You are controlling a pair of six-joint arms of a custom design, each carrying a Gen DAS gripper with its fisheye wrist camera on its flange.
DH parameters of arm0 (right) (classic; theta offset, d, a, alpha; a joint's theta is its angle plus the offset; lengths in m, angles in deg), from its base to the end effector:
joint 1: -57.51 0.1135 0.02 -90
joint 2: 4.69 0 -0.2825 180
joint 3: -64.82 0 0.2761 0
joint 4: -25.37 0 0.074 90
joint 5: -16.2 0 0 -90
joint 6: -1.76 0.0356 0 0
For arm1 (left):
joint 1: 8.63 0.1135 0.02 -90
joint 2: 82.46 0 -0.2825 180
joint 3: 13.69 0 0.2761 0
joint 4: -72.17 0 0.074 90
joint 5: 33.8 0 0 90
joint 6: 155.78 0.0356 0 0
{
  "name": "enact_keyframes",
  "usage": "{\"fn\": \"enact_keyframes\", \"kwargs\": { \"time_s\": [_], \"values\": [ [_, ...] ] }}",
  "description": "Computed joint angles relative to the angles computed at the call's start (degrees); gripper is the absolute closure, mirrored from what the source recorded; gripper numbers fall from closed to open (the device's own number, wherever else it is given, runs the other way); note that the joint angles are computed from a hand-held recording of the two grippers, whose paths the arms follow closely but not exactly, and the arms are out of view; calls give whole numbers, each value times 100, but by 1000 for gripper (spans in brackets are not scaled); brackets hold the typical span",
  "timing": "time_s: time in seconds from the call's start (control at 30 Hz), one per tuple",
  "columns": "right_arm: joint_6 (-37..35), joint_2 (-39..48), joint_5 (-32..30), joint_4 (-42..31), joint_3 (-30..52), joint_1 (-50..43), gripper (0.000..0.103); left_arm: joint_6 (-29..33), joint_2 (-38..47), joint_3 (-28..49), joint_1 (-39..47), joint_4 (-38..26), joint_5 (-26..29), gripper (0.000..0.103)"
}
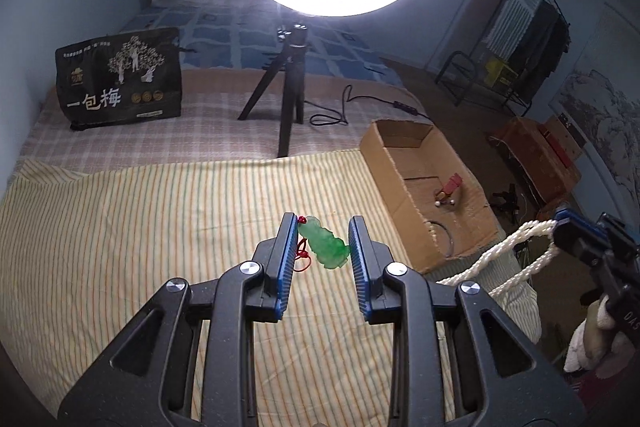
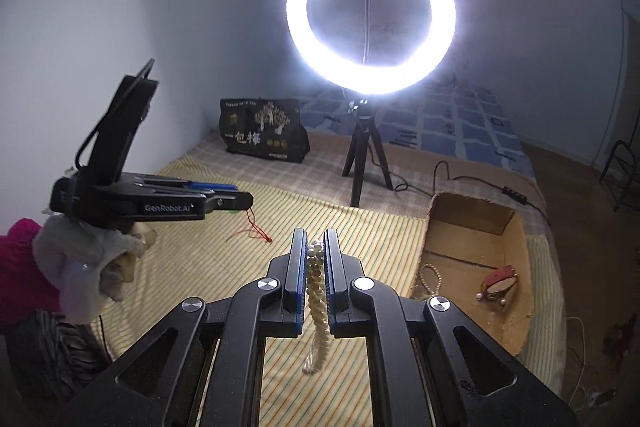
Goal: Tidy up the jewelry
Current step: 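Lift and carry the pendant in the left tool while the right tool carries the necklace over the box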
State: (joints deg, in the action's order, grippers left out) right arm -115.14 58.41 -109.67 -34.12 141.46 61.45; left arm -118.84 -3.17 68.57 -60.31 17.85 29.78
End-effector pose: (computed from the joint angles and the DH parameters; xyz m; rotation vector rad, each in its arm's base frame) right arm 0.2301 0.0368 0.3562 -0.8723 2.0670 0.5265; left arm 0.2042 -0.2329 0.3227 -0.2227 2.3573 -0.3172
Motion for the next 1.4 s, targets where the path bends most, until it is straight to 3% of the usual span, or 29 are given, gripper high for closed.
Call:
{"fn": "enact_keyframes", "kwargs": {
  "time_s": [0.47,0.9,1.4],
  "values": [
    [-801,463,-561,-808,1260,-1528,97,623,1178,1594,-150,92,143,78],
    [-830,1575,-305,-220,1826,-1973,97,1125,2741,3199,53,318,548,78],
    [-731,2437,-118,362,1575,-2009,97,1394,4163,4495,330,234,869,78]
  ]
}}
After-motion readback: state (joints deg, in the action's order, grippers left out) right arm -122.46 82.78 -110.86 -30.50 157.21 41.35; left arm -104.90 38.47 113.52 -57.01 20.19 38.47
